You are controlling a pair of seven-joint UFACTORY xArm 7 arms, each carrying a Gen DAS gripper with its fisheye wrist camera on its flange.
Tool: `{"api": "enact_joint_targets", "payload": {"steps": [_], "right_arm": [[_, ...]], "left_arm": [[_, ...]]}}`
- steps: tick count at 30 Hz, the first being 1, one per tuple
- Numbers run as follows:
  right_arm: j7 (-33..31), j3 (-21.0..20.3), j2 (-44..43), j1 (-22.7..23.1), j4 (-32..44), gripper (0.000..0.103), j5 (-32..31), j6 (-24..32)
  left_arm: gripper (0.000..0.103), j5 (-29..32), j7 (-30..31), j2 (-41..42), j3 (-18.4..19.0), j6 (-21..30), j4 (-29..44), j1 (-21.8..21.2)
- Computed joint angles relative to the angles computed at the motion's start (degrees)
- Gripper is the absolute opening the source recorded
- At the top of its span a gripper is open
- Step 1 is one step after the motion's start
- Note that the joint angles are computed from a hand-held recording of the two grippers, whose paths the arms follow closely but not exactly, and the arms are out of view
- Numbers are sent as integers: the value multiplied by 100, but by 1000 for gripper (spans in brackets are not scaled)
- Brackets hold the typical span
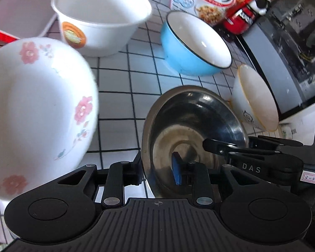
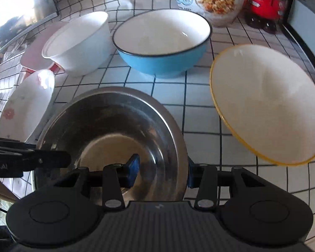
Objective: Organize plates and bowls
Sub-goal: 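Lift the steel bowl with the left gripper toward the red-and-white container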
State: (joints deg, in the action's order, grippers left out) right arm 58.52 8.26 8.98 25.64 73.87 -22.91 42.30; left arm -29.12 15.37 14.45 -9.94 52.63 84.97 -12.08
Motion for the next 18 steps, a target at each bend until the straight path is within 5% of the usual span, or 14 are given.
{"api": "enact_joint_targets", "payload": {"steps": [4, 10, 15, 18], "right_arm": [[204, -12, -66, -10, -95, 53, 19, -156], [496, 10, -363, -131, -718, 69, -64, -1036], [-791, 162, -263, -435, -803, 103, 1376, -1659], [-1509, 196, -226, -497, -665, 103, 1947, -1443]], "left_arm": [[19, 255, -133, 215, 16, 197, 252, -66], [18, 383, -206, 362, -20, 391, 416, -68], [18, 289, -314, 414, -4, 520, 471, -16], [17, 561, -570, 288, 60, 204, 322, -118]]}}
